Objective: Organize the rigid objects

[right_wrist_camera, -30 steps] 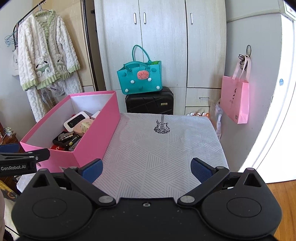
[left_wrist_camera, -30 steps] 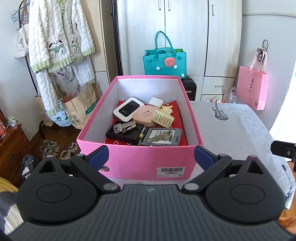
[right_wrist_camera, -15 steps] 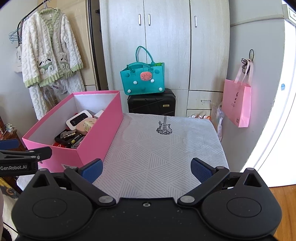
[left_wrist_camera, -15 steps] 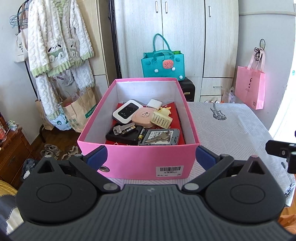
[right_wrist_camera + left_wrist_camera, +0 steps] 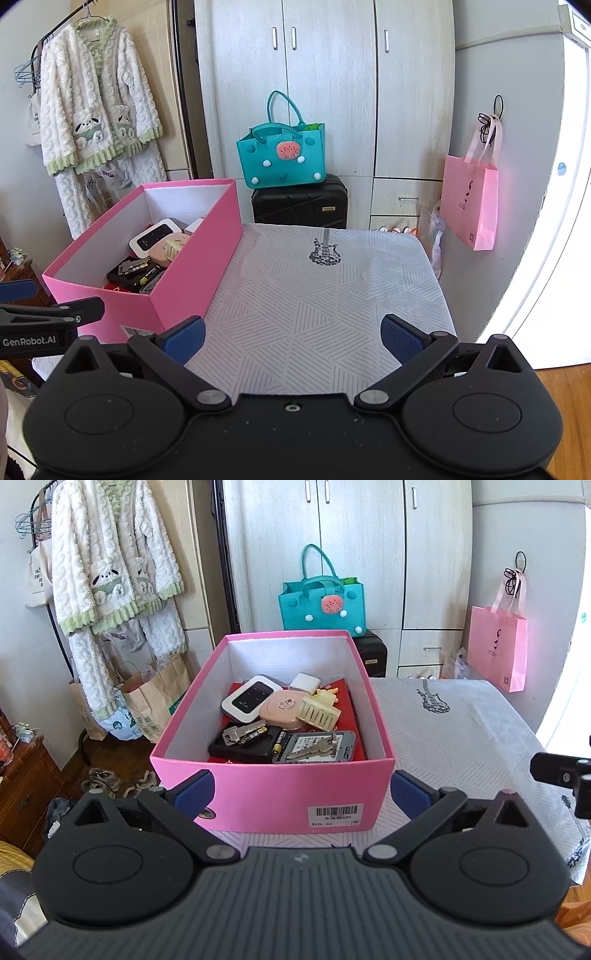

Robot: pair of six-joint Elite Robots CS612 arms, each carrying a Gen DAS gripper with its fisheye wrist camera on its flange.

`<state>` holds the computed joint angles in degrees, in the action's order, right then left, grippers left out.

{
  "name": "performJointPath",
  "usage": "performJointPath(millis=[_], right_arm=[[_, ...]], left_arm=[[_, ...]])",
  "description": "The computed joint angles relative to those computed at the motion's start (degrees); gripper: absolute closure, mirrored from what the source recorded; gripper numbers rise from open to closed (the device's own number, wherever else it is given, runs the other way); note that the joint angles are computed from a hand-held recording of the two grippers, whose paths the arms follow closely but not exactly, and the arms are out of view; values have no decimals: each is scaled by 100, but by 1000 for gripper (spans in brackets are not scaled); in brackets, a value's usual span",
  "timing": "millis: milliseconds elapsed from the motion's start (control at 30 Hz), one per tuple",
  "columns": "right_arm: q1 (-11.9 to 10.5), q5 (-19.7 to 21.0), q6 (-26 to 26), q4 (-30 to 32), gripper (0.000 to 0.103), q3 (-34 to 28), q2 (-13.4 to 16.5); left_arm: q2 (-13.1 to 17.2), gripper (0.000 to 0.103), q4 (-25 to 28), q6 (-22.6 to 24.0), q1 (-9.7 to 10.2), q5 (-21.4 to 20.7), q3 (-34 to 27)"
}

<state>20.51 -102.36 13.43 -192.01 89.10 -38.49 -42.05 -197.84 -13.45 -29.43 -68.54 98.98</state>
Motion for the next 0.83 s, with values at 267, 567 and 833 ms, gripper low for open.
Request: performJointPath(millis=[267,567,833], right_arm=[[0,-10,36,-1,0,11,-2],[9,-43,42,44,0,-7,4],[3,-20,43,35,0,-14,16]], left_arm=[[25,0,-81,62,-21,76,11],[33,0,-186,205,-68,150,43],[37,0,-238,240,-96,224,67]])
